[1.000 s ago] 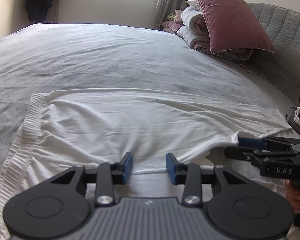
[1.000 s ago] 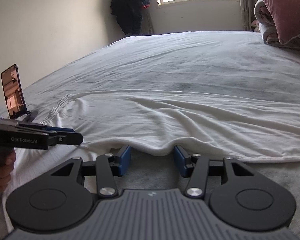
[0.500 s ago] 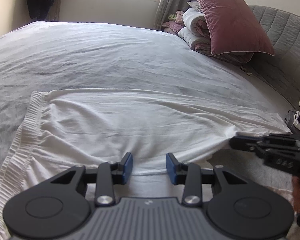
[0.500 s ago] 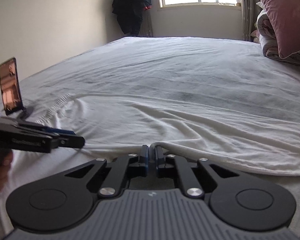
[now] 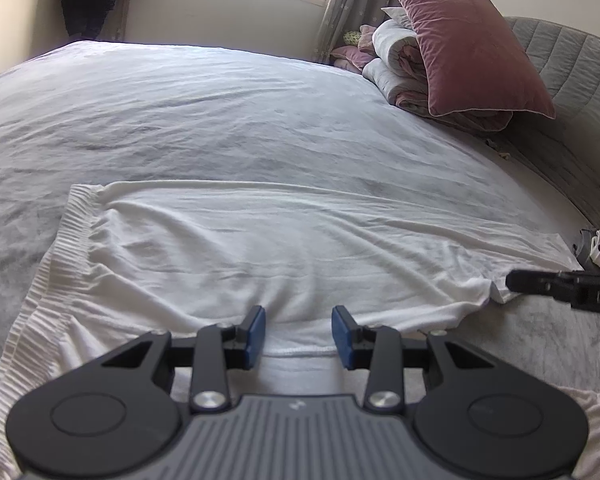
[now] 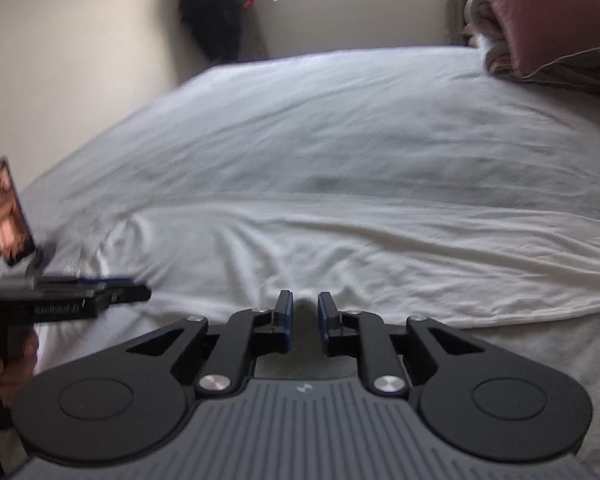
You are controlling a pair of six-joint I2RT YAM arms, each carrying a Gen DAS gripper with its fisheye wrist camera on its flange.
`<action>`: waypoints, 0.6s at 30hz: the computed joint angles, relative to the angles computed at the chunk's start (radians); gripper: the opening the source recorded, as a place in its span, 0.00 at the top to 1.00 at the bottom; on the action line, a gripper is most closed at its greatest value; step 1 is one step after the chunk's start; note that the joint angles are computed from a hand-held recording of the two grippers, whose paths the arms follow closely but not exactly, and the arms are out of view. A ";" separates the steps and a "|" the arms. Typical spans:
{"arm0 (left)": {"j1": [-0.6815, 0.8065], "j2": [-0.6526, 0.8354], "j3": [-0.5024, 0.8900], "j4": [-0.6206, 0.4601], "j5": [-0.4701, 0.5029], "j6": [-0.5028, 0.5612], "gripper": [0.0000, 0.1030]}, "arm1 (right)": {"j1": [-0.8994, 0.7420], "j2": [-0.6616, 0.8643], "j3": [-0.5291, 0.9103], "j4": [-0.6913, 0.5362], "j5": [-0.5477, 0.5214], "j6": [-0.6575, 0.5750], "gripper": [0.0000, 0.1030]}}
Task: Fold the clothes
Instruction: 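Move the right gripper to the garment end near the folded clothes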
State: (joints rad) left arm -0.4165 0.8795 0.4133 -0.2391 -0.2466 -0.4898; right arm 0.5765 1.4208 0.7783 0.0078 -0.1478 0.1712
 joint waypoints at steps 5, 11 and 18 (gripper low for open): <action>-0.023 0.018 0.009 0.016 -0.013 -0.001 0.63 | 0.016 0.029 0.018 -0.017 0.102 -0.072 0.66; -0.084 0.092 0.048 0.087 -0.027 -0.002 0.63 | -0.039 0.017 -0.020 -0.032 0.164 -0.028 0.66; -0.181 0.268 0.117 0.222 -0.001 0.019 0.63 | -0.245 -0.071 -0.089 -0.065 0.101 -0.019 0.63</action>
State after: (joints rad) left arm -0.5971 1.1476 0.5304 -0.0169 -0.2478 -0.4712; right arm 0.3311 1.3495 0.6896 -0.0573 -0.0469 0.1521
